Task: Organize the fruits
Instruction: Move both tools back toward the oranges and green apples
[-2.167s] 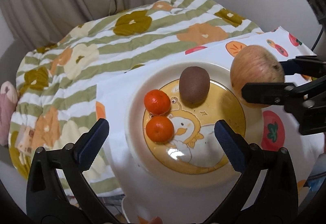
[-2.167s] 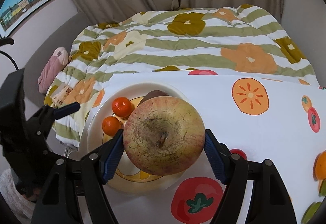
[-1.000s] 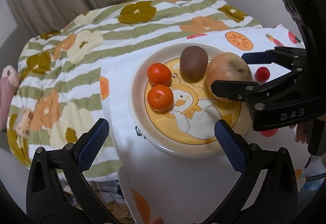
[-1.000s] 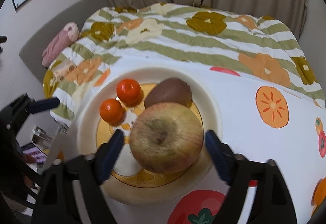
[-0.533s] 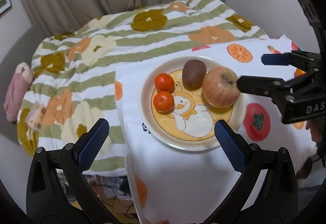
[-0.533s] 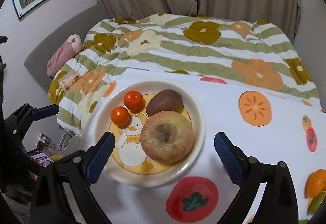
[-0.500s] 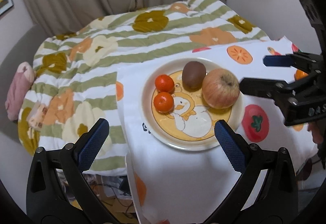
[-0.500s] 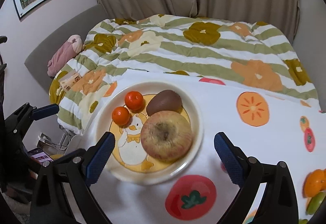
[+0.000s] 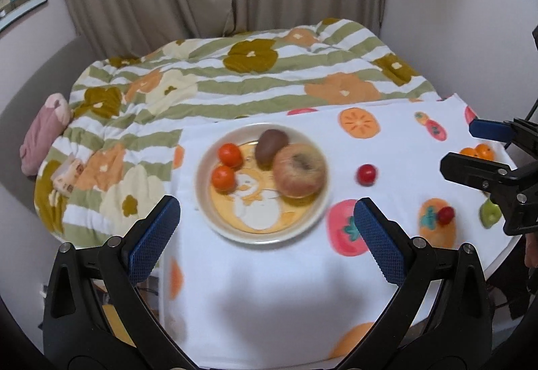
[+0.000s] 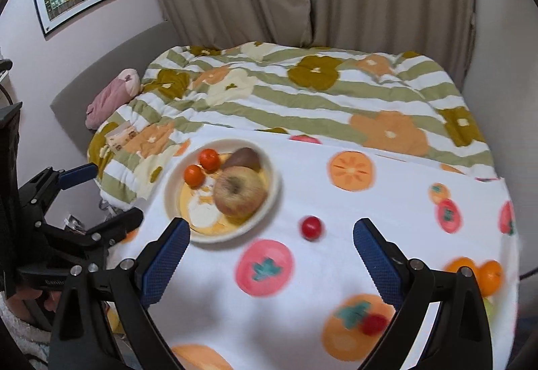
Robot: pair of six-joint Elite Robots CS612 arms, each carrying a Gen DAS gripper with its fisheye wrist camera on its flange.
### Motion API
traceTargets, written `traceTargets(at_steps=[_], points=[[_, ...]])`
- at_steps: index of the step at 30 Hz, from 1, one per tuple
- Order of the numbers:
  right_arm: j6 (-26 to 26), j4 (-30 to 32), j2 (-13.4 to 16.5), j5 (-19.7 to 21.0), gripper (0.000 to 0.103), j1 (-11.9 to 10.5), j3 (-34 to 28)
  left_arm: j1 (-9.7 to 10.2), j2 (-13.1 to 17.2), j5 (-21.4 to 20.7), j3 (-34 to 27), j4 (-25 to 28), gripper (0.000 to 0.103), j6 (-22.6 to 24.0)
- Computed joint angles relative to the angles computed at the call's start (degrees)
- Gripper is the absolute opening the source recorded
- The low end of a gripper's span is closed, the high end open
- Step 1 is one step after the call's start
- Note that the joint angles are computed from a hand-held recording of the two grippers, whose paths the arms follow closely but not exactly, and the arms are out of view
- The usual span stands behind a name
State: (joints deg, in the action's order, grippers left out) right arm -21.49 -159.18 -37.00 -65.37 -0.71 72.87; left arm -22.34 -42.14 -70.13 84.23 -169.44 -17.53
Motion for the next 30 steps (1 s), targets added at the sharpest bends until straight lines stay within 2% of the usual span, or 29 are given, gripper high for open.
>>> traceTargets(at_steps=[8, 16, 23, 29, 30], points=[[0.9, -2.8, -1.9, -2.3, 0.098, -3.9, 4.2, -3.36, 1.4, -0.9, -2.0, 0.6, 0.103, -0.8], [0.4, -2.6, -1.9, -3.5, 0.098, -7.3, 6.5, -6.54, 4.7, -2.9, -5.6, 1.8, 0.103, -0.5], [-0.1, -1.7, -0.6, -4.3, 0.097, -9.5, 7.2, -8.23, 8.1, -5.0, -9.6, 4.0, 0.103, -0.6], [-0.1, -0.1, 0.4, -3.4, 0.097, -10.9, 7.3, -8.99, 11.2, -6.0, -13.9, 8.1, 0.096, -1.2], [-0.1, 0.2, 0.6, -3.3, 0.097, -11.0, 7.2, -9.07, 11.6, -6.1, -14.5, 8.6, 0.093, -1.4]])
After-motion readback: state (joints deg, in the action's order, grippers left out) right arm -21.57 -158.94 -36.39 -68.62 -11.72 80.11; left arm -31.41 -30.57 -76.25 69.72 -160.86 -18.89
